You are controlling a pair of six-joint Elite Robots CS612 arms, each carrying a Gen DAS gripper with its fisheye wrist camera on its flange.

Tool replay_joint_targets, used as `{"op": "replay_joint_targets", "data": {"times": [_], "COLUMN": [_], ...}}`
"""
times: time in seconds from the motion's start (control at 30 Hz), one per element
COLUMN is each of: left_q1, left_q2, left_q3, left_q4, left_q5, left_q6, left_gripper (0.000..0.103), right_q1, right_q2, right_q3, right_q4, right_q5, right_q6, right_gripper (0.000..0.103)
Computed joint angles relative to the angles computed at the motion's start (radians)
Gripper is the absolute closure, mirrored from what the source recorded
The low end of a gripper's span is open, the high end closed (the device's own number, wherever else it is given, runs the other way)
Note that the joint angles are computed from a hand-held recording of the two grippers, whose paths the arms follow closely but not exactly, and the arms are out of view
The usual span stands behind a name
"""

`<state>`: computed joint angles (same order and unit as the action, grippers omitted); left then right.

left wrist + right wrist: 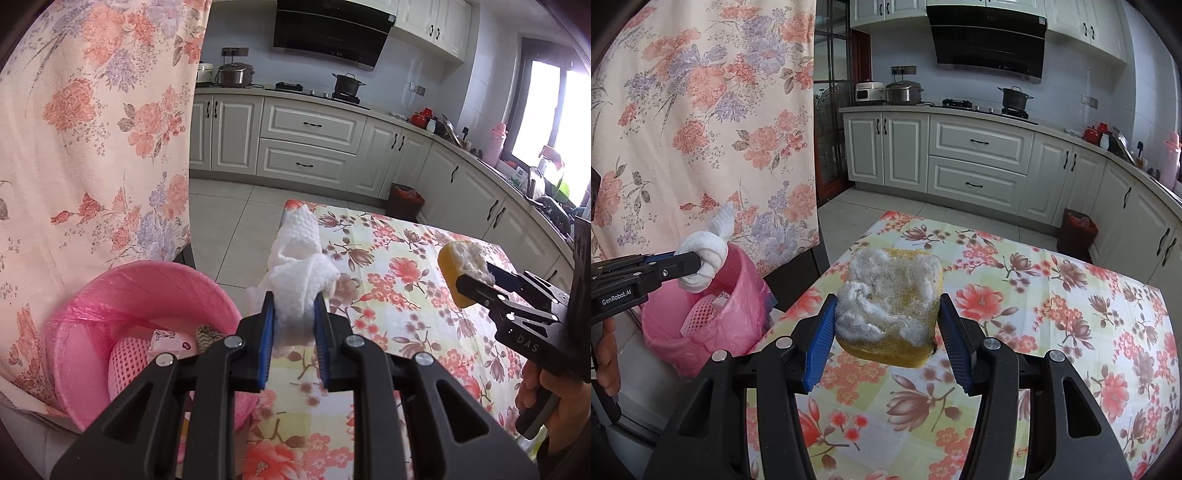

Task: Collect trash
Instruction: 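Carry the tissue and bread slice to the wastebasket and open both tools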

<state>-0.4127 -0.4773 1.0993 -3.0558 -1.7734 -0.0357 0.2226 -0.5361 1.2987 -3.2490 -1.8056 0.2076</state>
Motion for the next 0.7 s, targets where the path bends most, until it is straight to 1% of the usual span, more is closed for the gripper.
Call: {"op": "replay_joint_targets", "data": {"times": [0.33,0.7], "left_q1": [0.03,0.066], "left_q2": [-0.016,-0.017], "left_q3": [0.033,0.043], "left_q4": [-0.042,-0.056], "left_q5": [0.042,0.076], "left_q6": [-0.032,-0.067], "left_gripper": [0.084,0.084], "right_q1": [0.025,0.052], "right_q2": [0.029,0.076], "right_q3": [-0.074,-0.184], "right_q4": [0.036,0.105], "right_q5": [0.027,0.068], "right_q6": [-0.028,-0.061], "right_gripper": [0.051,0.051]}}
